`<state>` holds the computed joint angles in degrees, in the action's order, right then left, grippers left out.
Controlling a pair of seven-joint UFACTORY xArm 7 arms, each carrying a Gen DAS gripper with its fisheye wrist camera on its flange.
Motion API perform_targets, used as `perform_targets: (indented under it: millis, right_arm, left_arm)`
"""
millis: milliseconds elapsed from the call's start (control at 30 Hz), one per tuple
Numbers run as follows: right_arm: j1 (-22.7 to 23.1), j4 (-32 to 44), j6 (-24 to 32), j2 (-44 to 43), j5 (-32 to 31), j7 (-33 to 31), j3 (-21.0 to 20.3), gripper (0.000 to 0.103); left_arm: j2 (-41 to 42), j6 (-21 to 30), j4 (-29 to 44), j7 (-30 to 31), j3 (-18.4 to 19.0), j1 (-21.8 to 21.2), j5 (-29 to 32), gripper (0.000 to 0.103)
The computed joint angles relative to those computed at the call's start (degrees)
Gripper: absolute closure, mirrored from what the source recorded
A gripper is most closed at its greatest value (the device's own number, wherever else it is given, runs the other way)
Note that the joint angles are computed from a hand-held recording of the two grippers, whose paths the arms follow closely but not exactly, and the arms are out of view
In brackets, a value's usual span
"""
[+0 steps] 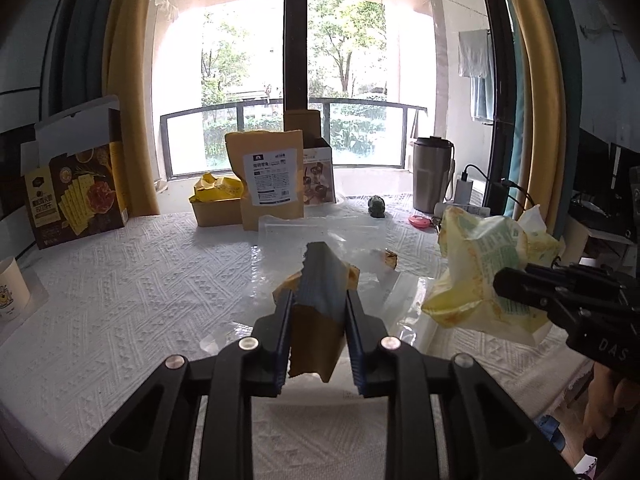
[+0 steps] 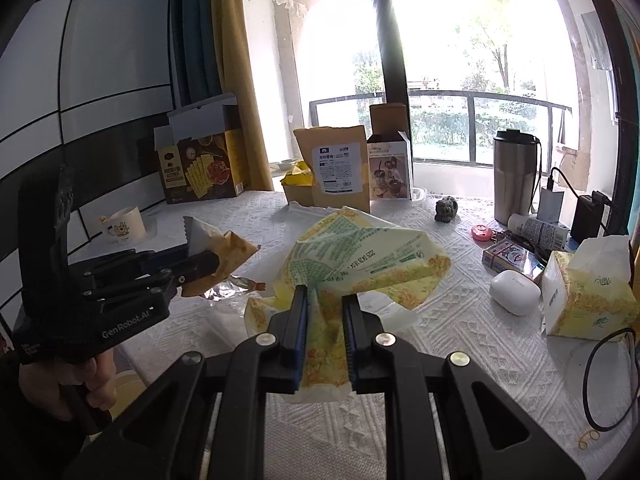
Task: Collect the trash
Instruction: 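Carry both wrappers over the wastebasket and open both grippers to drop them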
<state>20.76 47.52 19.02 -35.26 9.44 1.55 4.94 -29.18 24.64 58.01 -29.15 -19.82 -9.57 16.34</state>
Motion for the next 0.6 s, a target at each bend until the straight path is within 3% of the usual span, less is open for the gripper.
perform_targets:
  millis: [167,600]
  right_arm:
    - [-0.6,0.0,1.4,-1.9,-1.2,1.5,1.8,0.088]
    - [-0.8,1.1,4.3,-5.8,-4.8,6.0,6.3,0.088]
  left_arm:
    - [-3.9,0.6,-2.4,1.4,2.1,-1.4,-2.0,0.079]
    - [-15.1,2.4,-7.3,3.7,2.9,-1.5,-6.8,0.080]
